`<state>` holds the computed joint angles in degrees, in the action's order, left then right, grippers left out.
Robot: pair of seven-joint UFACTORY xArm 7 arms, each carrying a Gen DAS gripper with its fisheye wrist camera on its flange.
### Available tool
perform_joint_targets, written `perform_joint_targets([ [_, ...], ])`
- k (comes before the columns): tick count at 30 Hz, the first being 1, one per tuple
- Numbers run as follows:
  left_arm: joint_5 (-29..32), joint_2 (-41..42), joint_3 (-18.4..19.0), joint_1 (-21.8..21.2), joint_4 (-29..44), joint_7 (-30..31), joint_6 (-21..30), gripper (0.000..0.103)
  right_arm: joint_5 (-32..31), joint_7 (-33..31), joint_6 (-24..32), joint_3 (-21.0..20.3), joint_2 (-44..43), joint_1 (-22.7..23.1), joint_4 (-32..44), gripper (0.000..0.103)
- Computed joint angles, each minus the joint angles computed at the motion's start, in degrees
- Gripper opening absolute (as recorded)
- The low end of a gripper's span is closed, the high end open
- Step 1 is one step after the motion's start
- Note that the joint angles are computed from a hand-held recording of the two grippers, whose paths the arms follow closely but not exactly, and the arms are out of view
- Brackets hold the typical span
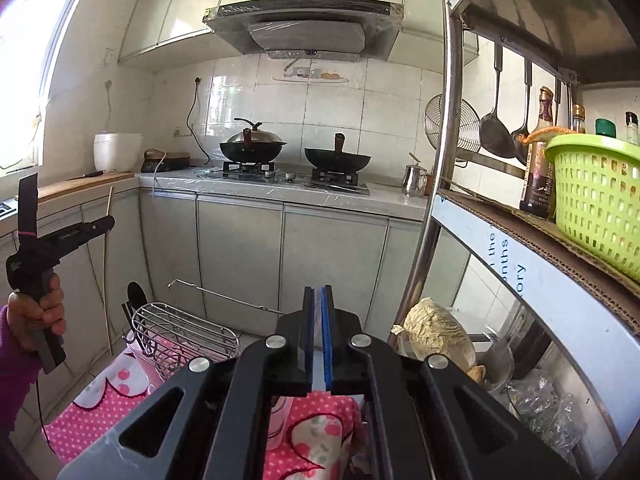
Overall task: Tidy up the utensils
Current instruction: 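Lift the chopstick and fork and carry them over the pink cups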
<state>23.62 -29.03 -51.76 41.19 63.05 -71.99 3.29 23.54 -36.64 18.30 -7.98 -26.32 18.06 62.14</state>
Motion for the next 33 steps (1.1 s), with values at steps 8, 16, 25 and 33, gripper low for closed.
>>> perform_joint_targets([
  [8,-1.86,-4.27,-3.62,6.95,0.87,-1.84,-2.03,0.006,-2.21,0.91,-0.15,1.33,2.97,-1.46,1.68,0.003],
  [16,-6.09,-11.82,-8.57,16.92,-0.19,-1.37,-5.27,0.006,-5.84,2.21,-2.01,5.31,10.22,-4.02,4.47,0.003],
  [25,-10.84,-17.97,-14.01,23.85,-2.24,2.48,-9.72,0.006,-10.70,4.36,-0.87,8.82,14.60,-6.48,5.30,0.003],
  [33,-13.89,-18.45,-14.46,19.70,-8.49,4.45,-12.77,0.006,-9.15,4.10,2.45,8.83,15.33,-6.47,4.08,0.003],
])
